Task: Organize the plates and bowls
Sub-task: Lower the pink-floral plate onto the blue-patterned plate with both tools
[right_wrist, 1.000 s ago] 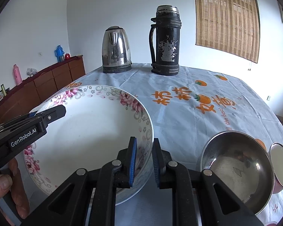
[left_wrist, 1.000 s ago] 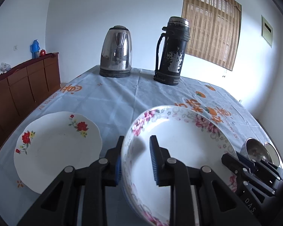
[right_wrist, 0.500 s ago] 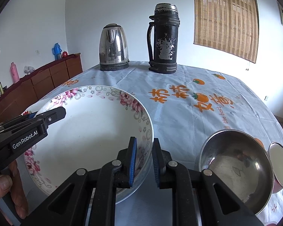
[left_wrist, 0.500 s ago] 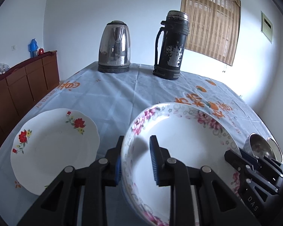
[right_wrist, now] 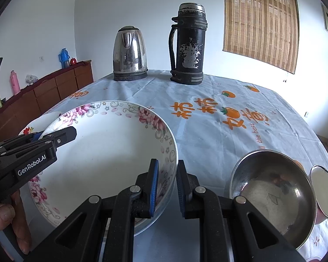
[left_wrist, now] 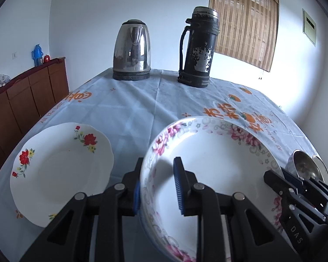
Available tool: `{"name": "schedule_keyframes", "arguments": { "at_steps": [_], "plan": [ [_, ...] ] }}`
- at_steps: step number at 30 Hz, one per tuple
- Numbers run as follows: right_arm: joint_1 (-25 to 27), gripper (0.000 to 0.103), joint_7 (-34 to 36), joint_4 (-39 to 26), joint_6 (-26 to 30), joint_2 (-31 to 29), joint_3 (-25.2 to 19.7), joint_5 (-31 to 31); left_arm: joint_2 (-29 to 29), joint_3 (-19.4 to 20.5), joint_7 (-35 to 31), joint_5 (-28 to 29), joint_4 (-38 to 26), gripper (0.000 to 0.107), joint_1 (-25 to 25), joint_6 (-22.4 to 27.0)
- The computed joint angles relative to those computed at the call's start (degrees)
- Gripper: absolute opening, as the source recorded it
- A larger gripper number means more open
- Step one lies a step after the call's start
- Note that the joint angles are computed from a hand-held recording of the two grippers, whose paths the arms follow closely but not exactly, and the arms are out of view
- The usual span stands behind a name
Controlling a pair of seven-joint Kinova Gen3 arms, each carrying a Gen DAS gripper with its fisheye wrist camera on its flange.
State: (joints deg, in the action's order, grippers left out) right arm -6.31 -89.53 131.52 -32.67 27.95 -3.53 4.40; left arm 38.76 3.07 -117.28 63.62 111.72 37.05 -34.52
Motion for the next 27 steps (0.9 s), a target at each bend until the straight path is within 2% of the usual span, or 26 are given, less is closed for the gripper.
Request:
{"name": "schedule_keyframes", "arguments": {
  "at_steps": [19,27],
  "plan": [
    [-0.36,0.017,0.3,-0.97,1.96,0.32,0.38,-0.71,0.8,-0.55,-2.19,1.0,-1.32,0.023,-0.7,3.13],
    [-1.87,0.017,1.86,-1.31,2.63,0.43,1.27,-2.47,1.1,-0.86,-4.25,3.13,-1.73,0.023,0.08,2.38]
  ]
}}
